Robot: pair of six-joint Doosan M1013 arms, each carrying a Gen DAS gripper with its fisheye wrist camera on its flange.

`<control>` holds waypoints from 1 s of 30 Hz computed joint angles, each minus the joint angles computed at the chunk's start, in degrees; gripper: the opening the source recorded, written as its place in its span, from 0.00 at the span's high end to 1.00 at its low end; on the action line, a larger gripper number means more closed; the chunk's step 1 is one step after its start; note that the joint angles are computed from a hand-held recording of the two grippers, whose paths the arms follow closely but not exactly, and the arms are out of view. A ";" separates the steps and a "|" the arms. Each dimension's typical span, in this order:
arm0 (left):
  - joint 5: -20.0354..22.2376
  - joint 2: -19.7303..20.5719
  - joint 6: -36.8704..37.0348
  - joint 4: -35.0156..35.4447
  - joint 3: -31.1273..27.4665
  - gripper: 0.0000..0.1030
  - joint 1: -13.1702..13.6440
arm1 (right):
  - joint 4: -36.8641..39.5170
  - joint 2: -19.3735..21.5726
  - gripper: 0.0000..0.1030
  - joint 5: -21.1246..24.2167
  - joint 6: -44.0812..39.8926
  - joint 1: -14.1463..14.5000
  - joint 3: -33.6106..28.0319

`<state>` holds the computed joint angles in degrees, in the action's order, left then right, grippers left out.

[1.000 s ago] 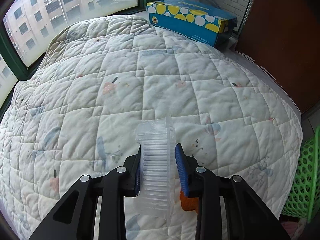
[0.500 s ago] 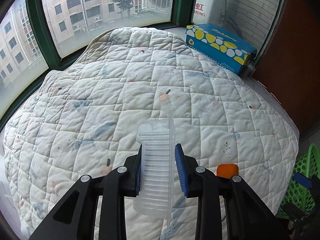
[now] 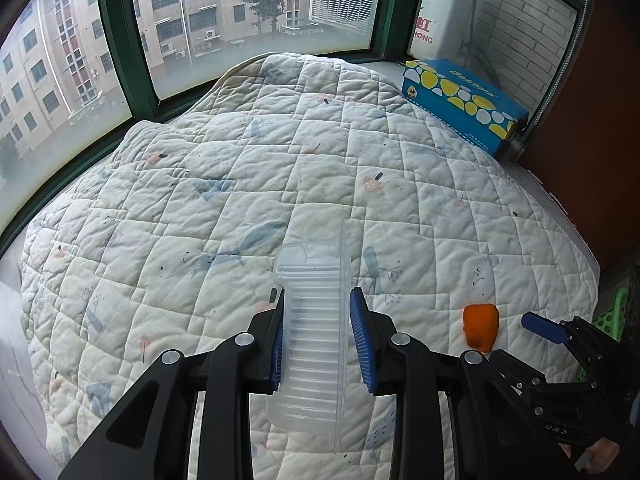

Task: Collect trash
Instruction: 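Move the right tool down toward the orange peel piece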

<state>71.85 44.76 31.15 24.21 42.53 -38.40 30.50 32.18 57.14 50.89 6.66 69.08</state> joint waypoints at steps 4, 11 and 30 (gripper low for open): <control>-0.65 -0.48 -0.47 -0.24 0.94 0.72 0.05 | -1.35 1.41 0.37 0.81 2.35 0.71 -1.52; -0.87 -0.69 -0.62 -0.33 1.22 0.73 -0.10 | -1.99 1.74 0.56 0.33 3.69 1.05 -1.66; -0.97 1.60 1.22 0.30 -5.25 0.73 -3.59 | 4.42 -6.40 0.71 -3.69 -2.13 -3.55 6.77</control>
<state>70.89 46.36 32.36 24.52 37.29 -41.99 34.93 25.78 53.45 48.77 3.11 75.85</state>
